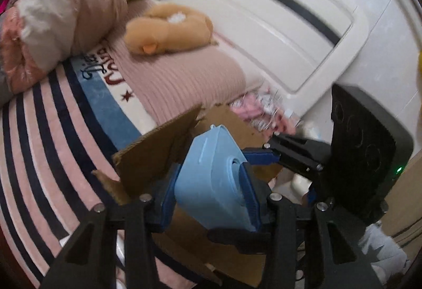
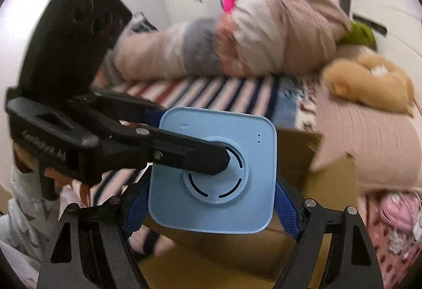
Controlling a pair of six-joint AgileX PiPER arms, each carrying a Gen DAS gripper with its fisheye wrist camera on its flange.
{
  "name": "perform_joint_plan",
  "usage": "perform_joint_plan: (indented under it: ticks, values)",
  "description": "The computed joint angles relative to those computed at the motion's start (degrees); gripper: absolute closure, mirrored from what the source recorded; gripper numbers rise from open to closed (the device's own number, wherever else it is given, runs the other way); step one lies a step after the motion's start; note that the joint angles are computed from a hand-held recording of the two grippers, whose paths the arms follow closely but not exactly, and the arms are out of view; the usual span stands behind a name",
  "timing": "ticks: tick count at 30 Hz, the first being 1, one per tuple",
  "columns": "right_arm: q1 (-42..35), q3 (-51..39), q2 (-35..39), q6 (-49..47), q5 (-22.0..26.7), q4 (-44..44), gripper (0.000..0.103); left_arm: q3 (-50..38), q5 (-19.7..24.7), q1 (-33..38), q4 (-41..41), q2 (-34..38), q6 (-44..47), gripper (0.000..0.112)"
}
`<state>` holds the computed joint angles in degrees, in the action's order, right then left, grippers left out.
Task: Organize rigid objects
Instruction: 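Carry the blue device into the cardboard box and open the right gripper, then grasp the gold bar with the right gripper and lift it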
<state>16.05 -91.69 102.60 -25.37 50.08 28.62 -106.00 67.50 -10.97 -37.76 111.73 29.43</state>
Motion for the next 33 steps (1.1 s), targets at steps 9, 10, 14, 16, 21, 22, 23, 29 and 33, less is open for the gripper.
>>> perform_joint_plan:
  ticks: [9, 10, 14, 16, 21, 22, 23, 29, 33]
  values:
    - [1.8, 2.4, -1.0, 5.0, -0.9, -9.3, 0.005, 6.1, -6.6, 1.2, 6.2, -5.3, -0.5, 0.028]
    - [2.6, 3.4, -1.9, 5.6, -1.9, -10.4, 0.005, 7.8, -7.3, 2.4, 5.5, -6.9, 0.5, 0.028]
    - [7.0, 7.0, -5.3, 5.3, -7.9, -12.1, 0.004, 16.1, -11.1, 9.0, 3.1, -15.4, 5.3, 0.027]
    - [10.2, 8.8, -7.0, 5.2, -11.7, -12.6, 0.004, 20.3, -12.9, 13.3, 1.5, -19.1, 8.0, 0.026]
    - [19.0, 9.5, -7.4, 0.4, -16.5, -9.6, 0.004, 33.8, -18.7, 27.1, -6.7, -26.8, 20.1, 0.018]
    - [20.3, 9.0, -6.7, -0.2, -16.4, -8.6, 0.004, 35.8, -19.3, 29.5, -8.3, -27.4, 22.7, 0.018]
    - [21.4, 8.9, -6.1, -1.5, -16.7, -6.8, 0.004, 39.0, -20.6, 32.9, -10.5, -28.2, 26.7, 0.018]
    - [28.3, 5.0, 3.1, -2.1, -16.0, -4.9, 0.039, 51.5, -27.5, 43.6, -23.1, -25.2, 47.8, 0.018]
    - [29.5, -0.9, 13.4, -1.7, -8.8, -3.4, 0.062, 55.4, -29.4, 46.7, -29.1, -19.6, 57.9, 0.018]
